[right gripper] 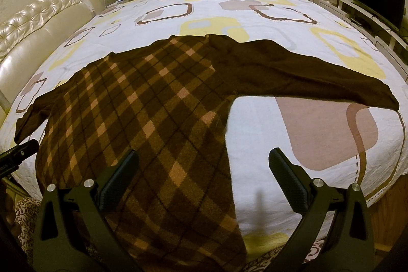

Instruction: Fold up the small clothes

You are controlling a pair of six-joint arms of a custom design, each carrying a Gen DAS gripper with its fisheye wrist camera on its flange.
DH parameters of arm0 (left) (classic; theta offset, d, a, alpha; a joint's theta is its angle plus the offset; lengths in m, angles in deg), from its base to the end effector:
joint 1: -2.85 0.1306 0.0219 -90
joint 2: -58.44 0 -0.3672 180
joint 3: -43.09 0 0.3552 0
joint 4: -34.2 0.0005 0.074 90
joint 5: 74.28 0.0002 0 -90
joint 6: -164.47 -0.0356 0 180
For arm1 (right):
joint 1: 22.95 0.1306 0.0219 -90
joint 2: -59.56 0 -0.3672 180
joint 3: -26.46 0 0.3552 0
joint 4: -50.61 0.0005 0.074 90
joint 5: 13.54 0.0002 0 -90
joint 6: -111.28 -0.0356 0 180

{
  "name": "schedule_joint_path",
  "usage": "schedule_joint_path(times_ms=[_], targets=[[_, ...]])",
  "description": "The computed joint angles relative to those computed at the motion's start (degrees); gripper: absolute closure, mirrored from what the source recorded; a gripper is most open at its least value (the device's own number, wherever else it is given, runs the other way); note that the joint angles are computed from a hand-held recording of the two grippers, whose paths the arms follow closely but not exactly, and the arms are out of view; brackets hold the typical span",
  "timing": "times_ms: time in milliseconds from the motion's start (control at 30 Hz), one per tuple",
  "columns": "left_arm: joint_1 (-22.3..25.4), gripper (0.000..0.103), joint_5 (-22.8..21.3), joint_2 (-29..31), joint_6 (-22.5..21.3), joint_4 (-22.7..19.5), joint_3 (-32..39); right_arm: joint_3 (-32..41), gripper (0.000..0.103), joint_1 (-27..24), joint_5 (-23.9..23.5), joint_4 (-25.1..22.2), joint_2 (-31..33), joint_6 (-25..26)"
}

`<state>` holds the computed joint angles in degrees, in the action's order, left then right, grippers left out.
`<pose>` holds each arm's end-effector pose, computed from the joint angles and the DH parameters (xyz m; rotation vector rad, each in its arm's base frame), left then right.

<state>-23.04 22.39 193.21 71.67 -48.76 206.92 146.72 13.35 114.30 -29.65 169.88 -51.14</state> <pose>0.5875 -0.2903 0.4753 0.6733 2.4389 -0.3094 0.4432 0.2978 0.4400 0.8833 2.2467 -0.1416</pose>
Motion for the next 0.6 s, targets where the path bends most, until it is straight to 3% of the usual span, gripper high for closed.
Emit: schedule_joint_path(times_ms=[600], targets=[[0.3,0.004,0.3,-0.3,-0.1,0.5,-0.8,0.5,0.002,0.3,-0.2,0.2,0.5,-0.3]])
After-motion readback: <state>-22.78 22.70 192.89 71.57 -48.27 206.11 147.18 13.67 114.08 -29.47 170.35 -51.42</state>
